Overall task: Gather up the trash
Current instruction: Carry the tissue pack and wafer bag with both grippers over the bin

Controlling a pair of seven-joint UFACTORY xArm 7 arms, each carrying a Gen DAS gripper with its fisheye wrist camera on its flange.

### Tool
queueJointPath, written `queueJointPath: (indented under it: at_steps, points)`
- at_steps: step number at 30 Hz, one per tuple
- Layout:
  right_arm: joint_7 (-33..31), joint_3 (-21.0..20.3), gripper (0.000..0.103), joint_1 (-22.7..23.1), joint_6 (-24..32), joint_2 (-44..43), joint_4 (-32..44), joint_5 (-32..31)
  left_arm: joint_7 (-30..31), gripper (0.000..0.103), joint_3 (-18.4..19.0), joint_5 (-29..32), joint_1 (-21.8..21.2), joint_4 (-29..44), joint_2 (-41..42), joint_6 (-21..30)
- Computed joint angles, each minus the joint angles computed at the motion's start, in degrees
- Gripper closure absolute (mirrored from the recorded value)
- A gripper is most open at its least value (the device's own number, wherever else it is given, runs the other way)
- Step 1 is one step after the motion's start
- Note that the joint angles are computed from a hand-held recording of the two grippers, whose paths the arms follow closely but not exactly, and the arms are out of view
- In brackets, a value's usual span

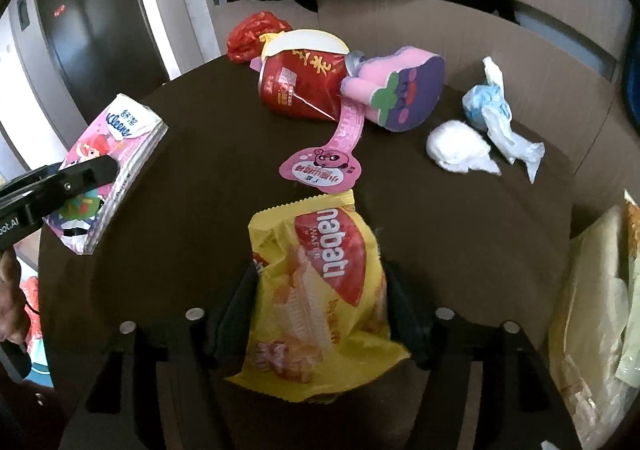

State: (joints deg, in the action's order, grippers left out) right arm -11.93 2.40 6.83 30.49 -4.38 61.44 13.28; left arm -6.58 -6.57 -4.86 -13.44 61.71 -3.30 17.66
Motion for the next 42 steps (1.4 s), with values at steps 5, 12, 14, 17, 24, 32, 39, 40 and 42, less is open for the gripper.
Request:
queueJointPath:
  at_steps: [5, 12, 14, 17, 24, 32, 39, 40, 42]
  points:
    - [-0.27, -0.15, 0.066, -0.03, -0.59, -2.73, -0.94, -1.28, -1.55, 0.074, -0.27, 0.93, -0.04, 0.07, -1.15, -0.54]
    - [-1.75, -1.7, 0.067, 0.43, -3.5, -9.94, -5.21, 1.33, -5.56, 0.074, -1.58, 5.01, -0.16, -0.29, -3.81, -1.48]
    - [-1.31, -2.08, 0.067, 0.43, -4.14, -11.49, -5.85, 1.26, -7.65, 0.074, -2.42, 7.49, -0.02, -0.29, -4.63, -2.3]
    - [-0.57, -2.82, 0.067, 0.52, -5.08, -13.5, -6.14, 1.59, -11.87, 0.074, -4.24, 13.03, 0.8, -0.19, -5.96, -3.91]
    - [-0.18, -4.91, 0.067, -0.24, -6.79, -19.02, -5.27, 1.16, -20.85, 0.074, -8.98, 23.98, 2.82, 4.54, -7.06, -7.64]
    - [1.55, -6.64, 0.066, -4.09, -8.13, -25.84, -2.88, -3.67, -31.88, 0.073, -13.51, 37.87, 2.47, 15.78, -2.74, -10.36]
    - [3.48, -7.37, 0.066, -9.87, -8.4, -30.77, -3.42, -8.81, -29.7, 0.073, -12.52, 37.45, -5.39, 24.11, 3.73, -9.24]
    - [3.74, -7.51, 0.066, -10.49, -8.23, -31.29, -3.5, -9.3, -28.3, 0.073, -12.45, 36.27, -6.61, 25.39, 5.05, -9.22]
    - [4.43, -7.68, 0.066, -12.29, -8.6, -32.65, -4.44, -10.48, -28.22, 0.073, -11.88, 36.79, -8.94, 27.54, 6.98, -8.86]
